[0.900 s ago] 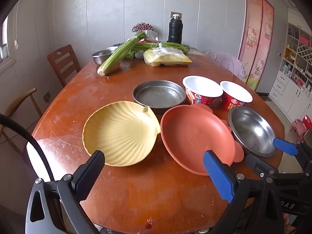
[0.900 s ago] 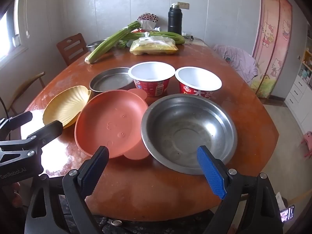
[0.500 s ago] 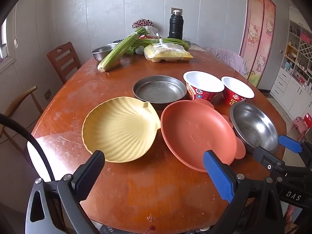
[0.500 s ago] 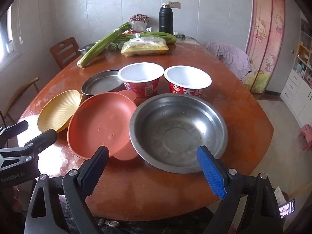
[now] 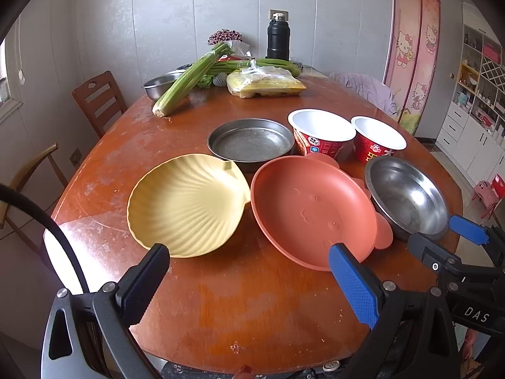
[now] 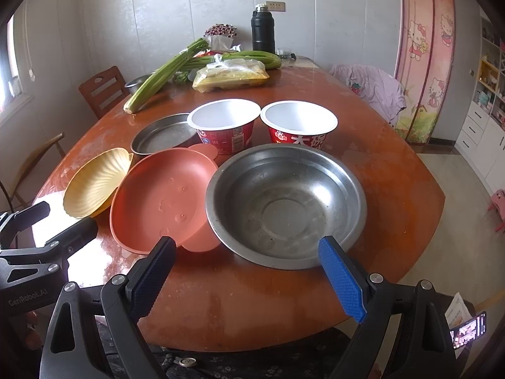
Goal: Organize plates and bowls
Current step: 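Move both tools toward the yellow shell-shaped plate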
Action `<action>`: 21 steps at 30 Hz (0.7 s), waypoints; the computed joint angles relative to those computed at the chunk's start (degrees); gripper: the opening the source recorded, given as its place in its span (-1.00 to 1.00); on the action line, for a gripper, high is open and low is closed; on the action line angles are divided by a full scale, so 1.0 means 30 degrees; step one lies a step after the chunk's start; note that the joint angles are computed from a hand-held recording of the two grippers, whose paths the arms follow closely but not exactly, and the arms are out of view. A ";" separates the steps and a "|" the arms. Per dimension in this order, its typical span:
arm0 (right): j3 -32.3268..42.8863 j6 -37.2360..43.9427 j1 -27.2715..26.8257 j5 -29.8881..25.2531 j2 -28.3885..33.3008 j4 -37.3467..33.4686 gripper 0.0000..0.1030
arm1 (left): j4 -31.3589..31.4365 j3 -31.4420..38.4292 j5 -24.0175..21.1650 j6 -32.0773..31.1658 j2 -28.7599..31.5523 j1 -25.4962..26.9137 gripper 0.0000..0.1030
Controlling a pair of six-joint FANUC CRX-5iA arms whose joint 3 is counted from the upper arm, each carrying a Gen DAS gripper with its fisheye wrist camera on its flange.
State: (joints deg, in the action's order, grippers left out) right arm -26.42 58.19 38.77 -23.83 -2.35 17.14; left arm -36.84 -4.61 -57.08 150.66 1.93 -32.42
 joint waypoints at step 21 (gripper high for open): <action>-0.0040 0.0232 -0.0056 -0.0041 -0.0144 -0.0246 0.79 | -0.0082 0.0202 -0.0238 -0.0032 0.0196 -0.0296 0.97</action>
State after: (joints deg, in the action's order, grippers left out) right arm -26.54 58.89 38.60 -23.96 -2.78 16.40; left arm -37.09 -4.00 -57.79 150.56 2.52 -33.31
